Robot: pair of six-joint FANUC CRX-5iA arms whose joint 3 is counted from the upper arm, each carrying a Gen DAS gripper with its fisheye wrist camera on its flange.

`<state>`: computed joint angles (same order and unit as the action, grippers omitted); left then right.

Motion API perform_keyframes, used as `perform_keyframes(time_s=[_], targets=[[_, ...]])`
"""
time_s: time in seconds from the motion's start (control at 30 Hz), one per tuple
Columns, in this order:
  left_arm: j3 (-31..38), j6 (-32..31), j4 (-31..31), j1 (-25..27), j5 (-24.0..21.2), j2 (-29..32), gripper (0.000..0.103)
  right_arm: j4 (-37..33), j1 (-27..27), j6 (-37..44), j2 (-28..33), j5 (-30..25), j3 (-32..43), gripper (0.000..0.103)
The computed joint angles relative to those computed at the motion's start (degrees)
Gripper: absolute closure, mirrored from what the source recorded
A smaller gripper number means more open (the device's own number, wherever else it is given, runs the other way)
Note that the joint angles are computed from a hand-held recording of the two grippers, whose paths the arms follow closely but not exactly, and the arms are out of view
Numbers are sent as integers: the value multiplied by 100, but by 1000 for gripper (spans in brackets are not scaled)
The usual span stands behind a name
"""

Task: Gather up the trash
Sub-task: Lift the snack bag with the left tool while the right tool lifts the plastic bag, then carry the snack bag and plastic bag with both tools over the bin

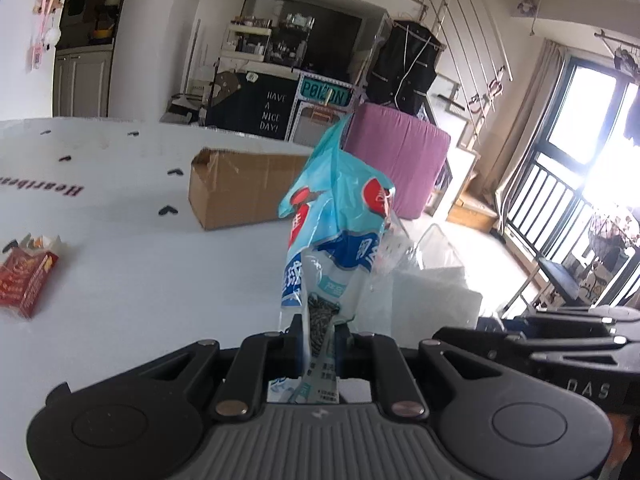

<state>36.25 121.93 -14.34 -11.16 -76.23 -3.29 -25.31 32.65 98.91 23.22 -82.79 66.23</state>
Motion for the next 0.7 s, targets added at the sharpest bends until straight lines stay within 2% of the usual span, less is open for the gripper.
perform_keyframes(time_s=[0.37, 0.7], targets=[[1134, -78, -269, -514, 17, 631, 88, -401, -595, -23, -269, 282, -19, 81], [2467, -290, 516, -800, 382, 1971, 88, -398, -1498, -50, -464, 533, -323, 81]])
